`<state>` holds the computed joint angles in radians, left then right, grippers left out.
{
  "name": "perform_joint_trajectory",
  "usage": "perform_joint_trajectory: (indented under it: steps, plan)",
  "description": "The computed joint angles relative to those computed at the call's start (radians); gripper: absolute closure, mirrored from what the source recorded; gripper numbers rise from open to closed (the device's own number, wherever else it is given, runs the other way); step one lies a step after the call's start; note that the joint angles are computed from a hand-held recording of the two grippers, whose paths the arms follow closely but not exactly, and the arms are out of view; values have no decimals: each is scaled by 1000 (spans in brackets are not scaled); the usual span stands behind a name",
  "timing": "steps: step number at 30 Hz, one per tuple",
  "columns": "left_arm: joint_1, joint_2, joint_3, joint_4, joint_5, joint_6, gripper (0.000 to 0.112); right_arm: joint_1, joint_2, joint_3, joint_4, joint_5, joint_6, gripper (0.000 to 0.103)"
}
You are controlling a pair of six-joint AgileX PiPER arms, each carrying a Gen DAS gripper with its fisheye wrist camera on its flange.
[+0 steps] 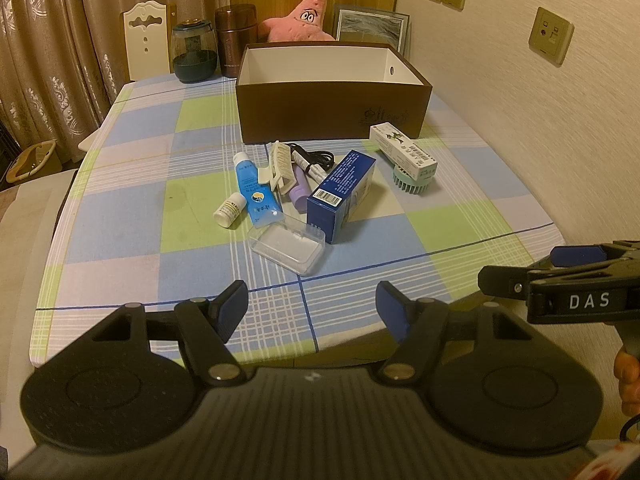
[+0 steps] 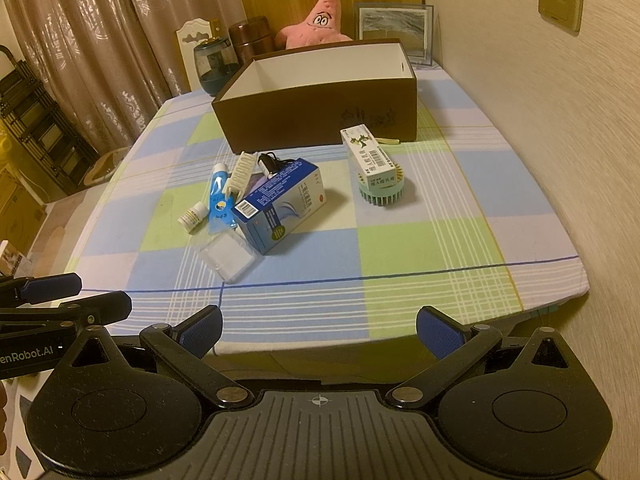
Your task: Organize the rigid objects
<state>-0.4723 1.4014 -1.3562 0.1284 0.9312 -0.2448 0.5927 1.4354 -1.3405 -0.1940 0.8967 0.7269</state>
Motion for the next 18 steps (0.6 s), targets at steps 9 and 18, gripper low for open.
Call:
perform_joint_trajectory:
  steps: [9,18]
  plan:
    - [22,-2,-12,-18,15,30,44,-1,31,-25,6,-4,4,0]
    - [97,52,-34,-81,-11,126,44,2,66,-36,19,-29,21,0]
